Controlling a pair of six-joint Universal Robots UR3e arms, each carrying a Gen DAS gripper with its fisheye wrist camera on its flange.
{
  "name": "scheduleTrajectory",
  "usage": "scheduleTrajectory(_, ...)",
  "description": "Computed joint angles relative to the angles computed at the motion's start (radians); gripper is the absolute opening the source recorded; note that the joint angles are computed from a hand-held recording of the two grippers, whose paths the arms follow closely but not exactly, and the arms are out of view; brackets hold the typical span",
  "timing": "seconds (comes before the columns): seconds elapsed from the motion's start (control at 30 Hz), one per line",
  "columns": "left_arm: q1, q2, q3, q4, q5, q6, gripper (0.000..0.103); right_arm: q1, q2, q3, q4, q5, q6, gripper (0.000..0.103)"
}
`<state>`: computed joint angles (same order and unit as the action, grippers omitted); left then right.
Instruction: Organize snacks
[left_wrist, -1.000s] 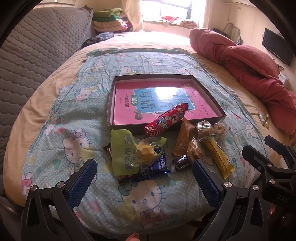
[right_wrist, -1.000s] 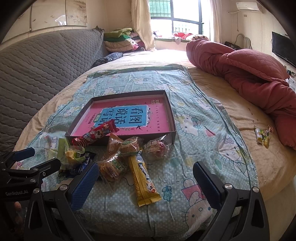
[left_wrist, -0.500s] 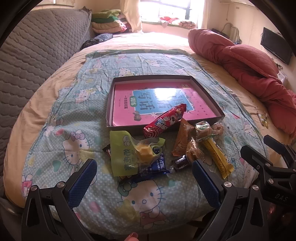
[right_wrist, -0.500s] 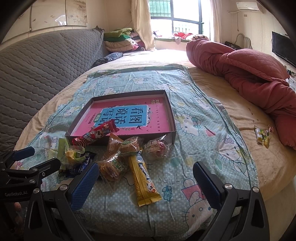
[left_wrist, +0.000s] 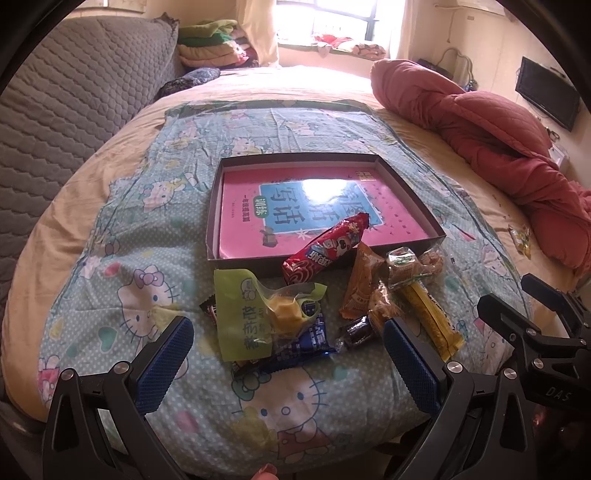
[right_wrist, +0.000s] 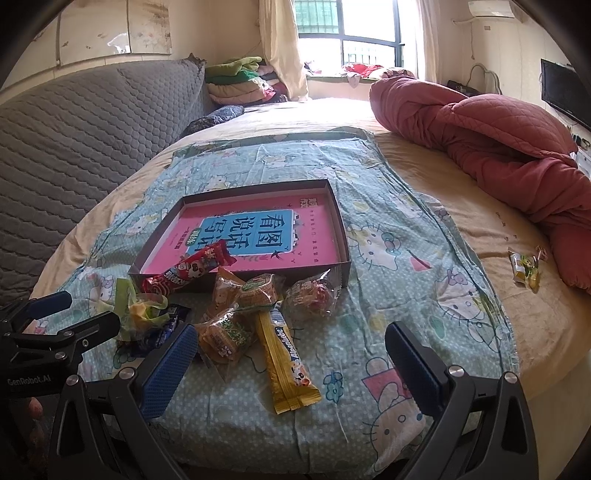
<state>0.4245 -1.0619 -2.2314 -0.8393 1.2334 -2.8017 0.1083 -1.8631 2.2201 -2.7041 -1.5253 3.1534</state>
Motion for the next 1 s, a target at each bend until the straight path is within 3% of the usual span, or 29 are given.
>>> scheduleTrajectory(0.37,-0.023,-0.188,0.092,0.039,-0.026,0.026,0.102,-0.06,0.064,-0.022,0.006,0.053,0.012,0.102)
scheduleTrajectory(1.0,-0.124,-0.5,0.267,0.163,0.049,0.074,0.102,-0.105,0.249,-0.115,-0.046,0.063,0.01,0.102)
